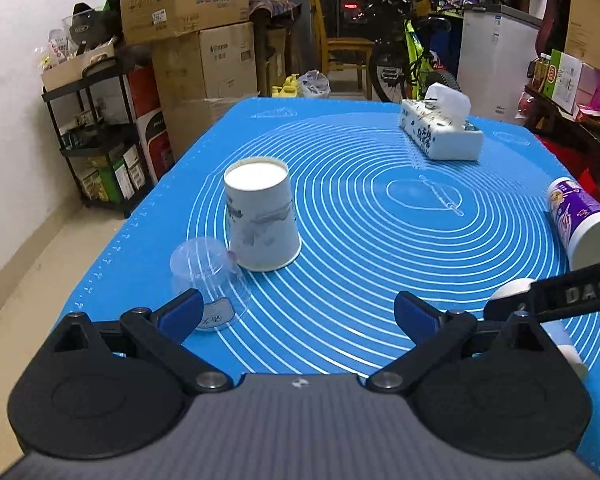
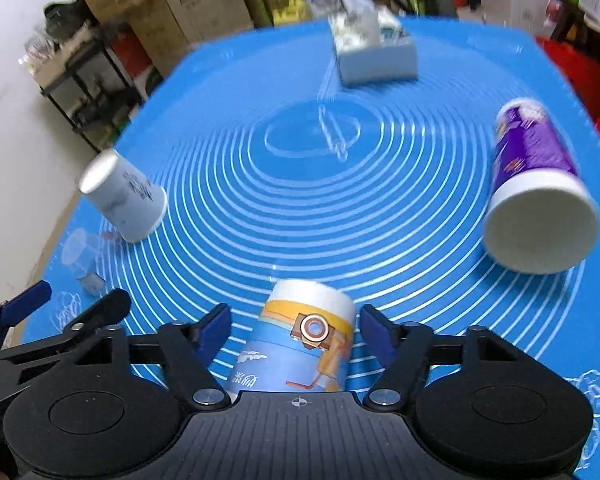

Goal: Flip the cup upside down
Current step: 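Grasp the cup with the right gripper while the left gripper releases it, then lower the cup standing on its base onto the mat and open the right gripper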

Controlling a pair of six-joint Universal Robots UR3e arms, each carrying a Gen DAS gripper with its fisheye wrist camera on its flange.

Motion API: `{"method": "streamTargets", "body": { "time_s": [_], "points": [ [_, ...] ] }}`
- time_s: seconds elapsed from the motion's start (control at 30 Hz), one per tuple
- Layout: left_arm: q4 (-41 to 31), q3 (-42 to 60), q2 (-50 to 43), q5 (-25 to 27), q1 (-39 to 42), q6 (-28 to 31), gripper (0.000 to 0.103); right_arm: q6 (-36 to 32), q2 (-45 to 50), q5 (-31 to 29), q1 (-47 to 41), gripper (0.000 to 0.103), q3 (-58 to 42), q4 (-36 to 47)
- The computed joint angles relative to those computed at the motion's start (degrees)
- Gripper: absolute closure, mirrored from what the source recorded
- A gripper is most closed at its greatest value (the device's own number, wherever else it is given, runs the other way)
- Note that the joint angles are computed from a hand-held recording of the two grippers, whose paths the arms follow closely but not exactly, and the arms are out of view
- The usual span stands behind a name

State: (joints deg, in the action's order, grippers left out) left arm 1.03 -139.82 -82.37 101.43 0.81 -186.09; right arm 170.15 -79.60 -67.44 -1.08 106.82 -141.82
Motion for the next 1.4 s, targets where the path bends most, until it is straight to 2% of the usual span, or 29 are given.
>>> {"method": "streamTargets", "body": {
  "time_s": [0.13,0.3,0.4,0.5,0.57,0.67,0.8,0.93,1.07,1.33,1.4],
  "points": [
    [0.24,-0.88,0.43,-1.73,1.06,0.24,0.002,0.17,2.15,0.17,0.72,0.039,-1.72,1.33],
    [1.00,-1.24,0.34,-2.24,0.82,0.00,0.003,-2.14,0.18,2.69,-0.23,0.040,4.78,-10.45],
    [1.19,-1.17,0.19,-2.54,1.07,-0.65,0.002,0.20,1.38,1.92,-0.25,0.040,11.03,-28.15],
    [1.17,-0.83,-0.21,-2.14,0.77,-1.57,0.003,-0.41,8.69,-1.85,1.45,0.039,17.74,-56.84],
    [1.28,-0.79,-0.38,-1.96,0.57,-2.05,0.003,-2.86,15.12,-2.37,1.64,0.039,19.96,-72.32],
    [1.49,-0.58,-0.85,-1.51,0.07,-2.53,0.002,-5.83,21.99,-0.21,0.31,0.039,21.40,-84.47],
    [1.40,-0.50,-0.93,-1.60,-0.21,-2.50,0.003,-9.15,25.73,1.38,-1.40,0.039,26.05,-94.57],
    [2.30,-0.56,-1.74,-1.21,-1.27,-2.51,0.002,-11.90,23.43,2.45,-2.48,0.041,31.65,-97.31],
    [2.75,-0.67,-2.10,-0.95,-2.39,-2.91,0.003,-12.70,18.78,3.95,-4.44,0.041,37.56,-95.95],
    [2.77,-0.71,-1.69,-0.27,-4.65,-3.60,0.003,-11.39,12.85,7.36,-8.53,0.042,41.00,-89.13],
    [2.49,-0.89,-1.09,-0.27,-5.07,-3.70,0.003,-11.19,11.98,7.85,-9.16,0.035,41.86,-88.46]
  ]
}}
